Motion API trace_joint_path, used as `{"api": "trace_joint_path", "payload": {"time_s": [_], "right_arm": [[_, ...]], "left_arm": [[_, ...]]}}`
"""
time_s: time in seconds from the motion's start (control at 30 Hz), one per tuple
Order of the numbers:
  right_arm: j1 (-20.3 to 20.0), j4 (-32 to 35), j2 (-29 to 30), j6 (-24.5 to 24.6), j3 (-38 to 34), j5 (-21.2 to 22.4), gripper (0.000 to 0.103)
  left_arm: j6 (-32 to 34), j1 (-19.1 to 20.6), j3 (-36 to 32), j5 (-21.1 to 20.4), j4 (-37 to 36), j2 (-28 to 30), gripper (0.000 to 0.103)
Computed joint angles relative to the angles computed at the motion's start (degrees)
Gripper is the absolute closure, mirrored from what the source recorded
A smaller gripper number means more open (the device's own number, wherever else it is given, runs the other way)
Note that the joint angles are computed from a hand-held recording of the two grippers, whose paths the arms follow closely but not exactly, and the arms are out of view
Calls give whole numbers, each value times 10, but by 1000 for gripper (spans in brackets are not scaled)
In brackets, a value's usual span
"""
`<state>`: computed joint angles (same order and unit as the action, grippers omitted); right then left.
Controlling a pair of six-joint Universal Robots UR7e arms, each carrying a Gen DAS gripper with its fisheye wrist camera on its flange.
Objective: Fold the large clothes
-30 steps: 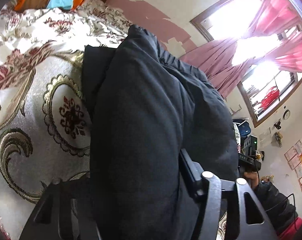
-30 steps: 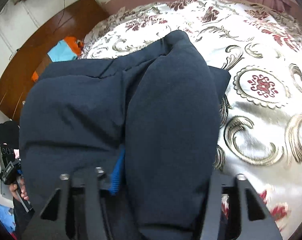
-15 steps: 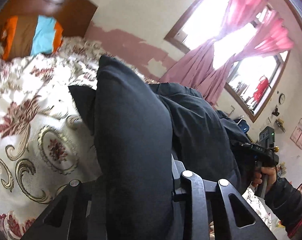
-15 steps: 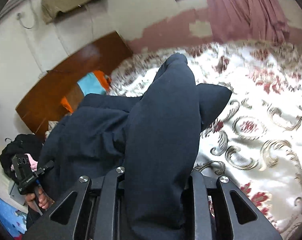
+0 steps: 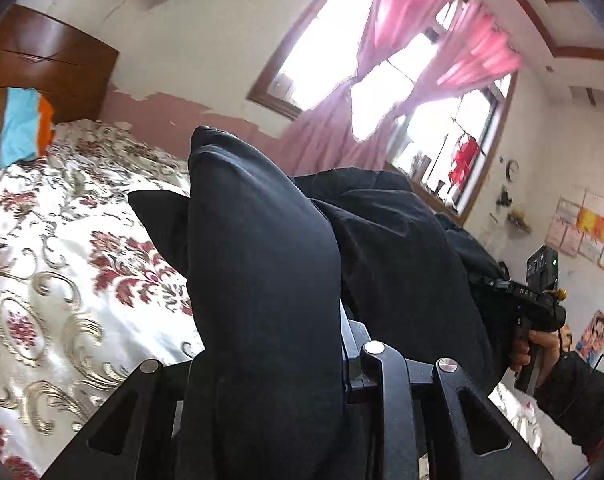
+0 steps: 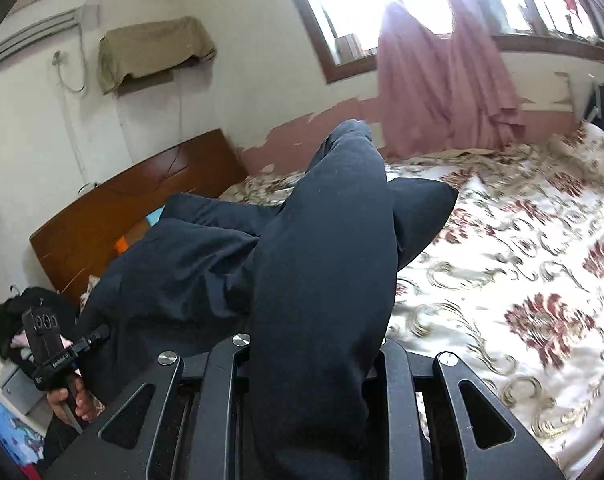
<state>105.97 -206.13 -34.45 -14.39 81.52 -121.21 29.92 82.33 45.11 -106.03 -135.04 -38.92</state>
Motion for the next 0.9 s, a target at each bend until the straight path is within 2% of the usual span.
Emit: {"api": "trace_joint_path", "payload": {"time_s": [0.17,0.27,0.33,0.4,0.47,0.53,0.57,0.67,0.73,0.8,0.9], "right_arm": [[-33,6,35,36,-15,-9,83],[-49,-25,59,48,-22,-15,82],[-57,-35,60,58,-16,-11,77],[-61,-36,59,66,-10,-14,73],[-62,-38,60,66,-4,-26,64],[-61,-23,61,72,-7,-48,32],[-61,-25,62,71,-7,-58,26],[-54,-31,75,50,-21,-98,22],[-45,-26,78,39,-26,-121,12],[-36,-31,83,15,-32,-142,12],[-21,-53,87,-17,-29,-163,10]], "left_arm": [[25,-5,-7,52,29,19,76],[17,-4,-32,92,58,40,76],[5,0,-59,109,79,55,76],[-5,3,-74,106,94,61,75],[-8,2,-76,113,101,60,72],[-7,-5,-73,149,94,62,65],[-8,-7,-70,163,92,62,64],[-30,-13,-62,207,88,58,52],[-48,-16,-42,222,74,47,33],[-69,-16,-19,225,51,34,22],[-92,-19,27,230,19,7,17]]}}
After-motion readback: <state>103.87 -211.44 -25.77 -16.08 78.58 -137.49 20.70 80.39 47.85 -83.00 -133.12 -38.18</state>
